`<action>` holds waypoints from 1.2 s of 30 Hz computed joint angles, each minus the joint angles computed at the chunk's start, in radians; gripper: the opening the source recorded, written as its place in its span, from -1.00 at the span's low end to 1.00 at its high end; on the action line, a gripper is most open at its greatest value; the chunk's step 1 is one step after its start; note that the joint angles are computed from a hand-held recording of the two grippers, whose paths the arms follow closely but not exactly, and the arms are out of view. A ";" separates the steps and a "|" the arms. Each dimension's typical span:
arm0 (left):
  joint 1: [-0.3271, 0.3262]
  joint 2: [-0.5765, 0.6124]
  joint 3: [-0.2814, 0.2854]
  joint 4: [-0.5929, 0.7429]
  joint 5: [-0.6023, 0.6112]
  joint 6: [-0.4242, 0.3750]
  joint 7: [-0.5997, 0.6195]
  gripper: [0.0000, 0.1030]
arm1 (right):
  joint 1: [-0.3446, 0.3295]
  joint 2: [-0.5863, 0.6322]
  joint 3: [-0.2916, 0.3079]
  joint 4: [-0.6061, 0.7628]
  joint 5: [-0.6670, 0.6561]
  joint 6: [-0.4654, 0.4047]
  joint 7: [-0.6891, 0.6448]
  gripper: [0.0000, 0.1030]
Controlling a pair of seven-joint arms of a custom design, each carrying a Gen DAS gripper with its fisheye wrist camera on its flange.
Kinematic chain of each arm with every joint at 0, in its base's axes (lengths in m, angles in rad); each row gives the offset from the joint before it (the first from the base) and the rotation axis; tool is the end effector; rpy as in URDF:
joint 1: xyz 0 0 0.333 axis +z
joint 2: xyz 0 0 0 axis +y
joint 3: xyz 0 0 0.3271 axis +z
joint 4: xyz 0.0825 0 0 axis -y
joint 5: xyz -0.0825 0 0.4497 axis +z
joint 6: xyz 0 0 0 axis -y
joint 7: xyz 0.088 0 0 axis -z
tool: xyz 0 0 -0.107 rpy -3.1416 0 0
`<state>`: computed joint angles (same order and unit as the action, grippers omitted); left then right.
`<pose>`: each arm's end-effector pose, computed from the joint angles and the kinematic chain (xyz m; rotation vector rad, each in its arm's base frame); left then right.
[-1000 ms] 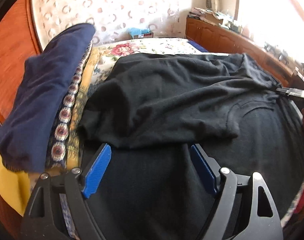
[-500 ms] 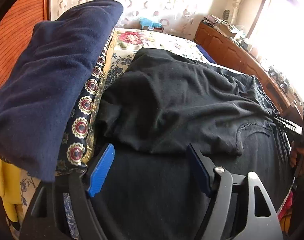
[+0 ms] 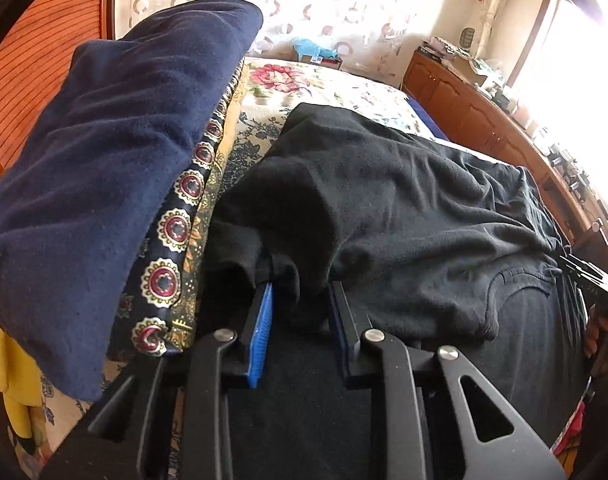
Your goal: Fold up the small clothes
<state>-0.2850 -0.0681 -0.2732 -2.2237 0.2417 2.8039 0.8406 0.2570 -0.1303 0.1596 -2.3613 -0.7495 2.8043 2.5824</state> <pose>0.5146 -0.3368 0.4504 -1.9129 1.9814 -0.8716 0.5073 0.2607 0.4036 -1.8640 1.7671 -0.6584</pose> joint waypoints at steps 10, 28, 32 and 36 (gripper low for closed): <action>0.024 -0.045 -0.035 -0.005 0.247 0.056 -0.139 -1.00 | -0.004 -0.005 0.002 -0.002 -0.015 0.003 0.022 -0.14; 0.118 -0.371 -0.111 -0.262 0.233 0.253 -0.230 -1.00 | -0.166 -0.298 0.133 -0.163 -0.113 0.255 0.128 -0.96; 0.092 -0.453 -0.100 -0.348 0.162 0.278 -0.196 -1.00 | -0.110 -0.408 0.106 -0.254 -0.030 0.259 0.051 -0.96; 0.080 -0.506 -0.104 -0.397 0.107 0.276 -0.156 -1.00 | -0.033 -0.502 0.081 -0.333 0.052 0.209 -0.030 -0.96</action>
<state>-0.2051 -0.5742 -0.3768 -2.6211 0.3490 3.0798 0.6849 0.2241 -0.6323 0.2410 -2.6948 -0.6973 3.0128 2.5521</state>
